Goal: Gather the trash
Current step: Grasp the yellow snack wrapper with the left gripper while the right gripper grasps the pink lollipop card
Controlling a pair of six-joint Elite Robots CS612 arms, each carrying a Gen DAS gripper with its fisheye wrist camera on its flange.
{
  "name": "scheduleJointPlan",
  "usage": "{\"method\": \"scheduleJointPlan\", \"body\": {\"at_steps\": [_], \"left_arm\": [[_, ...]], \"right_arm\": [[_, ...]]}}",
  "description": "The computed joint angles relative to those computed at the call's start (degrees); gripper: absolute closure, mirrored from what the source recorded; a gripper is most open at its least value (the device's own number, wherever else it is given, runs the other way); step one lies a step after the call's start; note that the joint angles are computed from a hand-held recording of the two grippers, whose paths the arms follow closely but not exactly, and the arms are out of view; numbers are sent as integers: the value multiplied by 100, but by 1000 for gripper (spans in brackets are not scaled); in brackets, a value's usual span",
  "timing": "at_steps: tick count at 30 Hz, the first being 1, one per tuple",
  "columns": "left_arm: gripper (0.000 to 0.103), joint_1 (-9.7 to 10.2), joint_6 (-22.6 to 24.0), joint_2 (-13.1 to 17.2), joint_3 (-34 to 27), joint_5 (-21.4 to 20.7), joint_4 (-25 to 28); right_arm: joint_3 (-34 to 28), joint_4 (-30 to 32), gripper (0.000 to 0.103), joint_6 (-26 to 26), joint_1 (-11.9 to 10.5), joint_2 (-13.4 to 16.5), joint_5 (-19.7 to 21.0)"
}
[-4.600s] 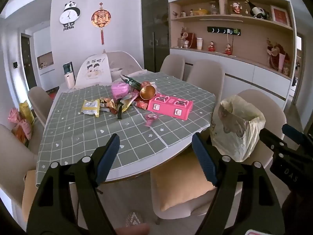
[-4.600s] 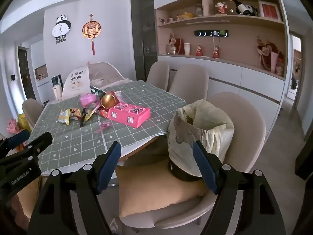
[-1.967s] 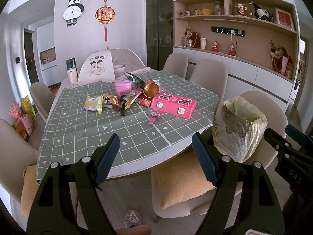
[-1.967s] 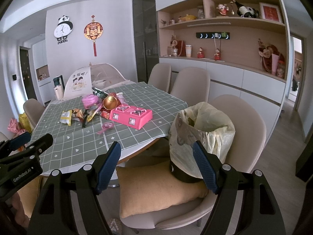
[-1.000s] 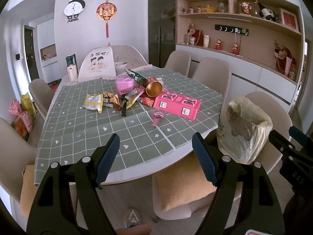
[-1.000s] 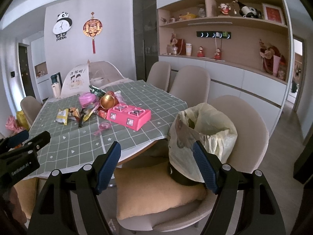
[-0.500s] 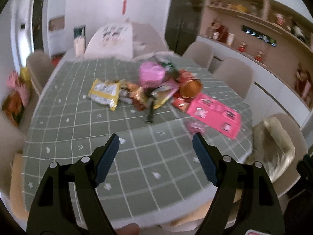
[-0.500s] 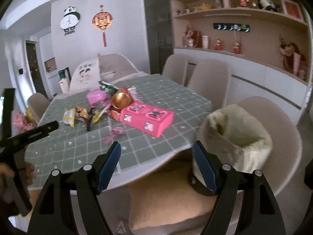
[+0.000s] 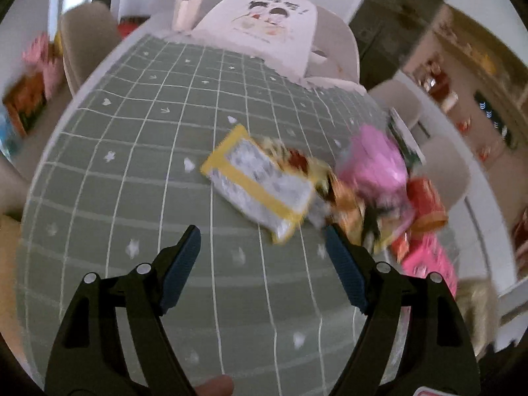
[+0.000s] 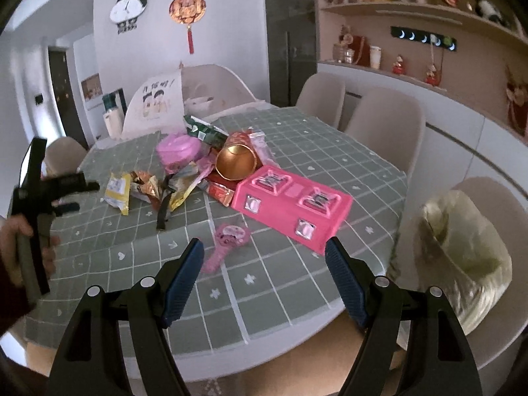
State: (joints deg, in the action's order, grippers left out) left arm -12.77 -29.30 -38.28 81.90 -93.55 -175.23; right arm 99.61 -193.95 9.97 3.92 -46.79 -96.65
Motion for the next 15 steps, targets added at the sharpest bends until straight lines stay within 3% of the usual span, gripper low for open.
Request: {"method": "scheduleJointPlan", "body": {"at_steps": [10, 15], "left_arm": [[35, 254, -258, 762, -1469, -693, 1299], [44, 259, -484, 839, -1628, -901, 1792]], "right_arm": [[-739, 712, 31, 174, 286, 277, -768], [-822, 928, 31, 126, 292, 324, -954]]}}
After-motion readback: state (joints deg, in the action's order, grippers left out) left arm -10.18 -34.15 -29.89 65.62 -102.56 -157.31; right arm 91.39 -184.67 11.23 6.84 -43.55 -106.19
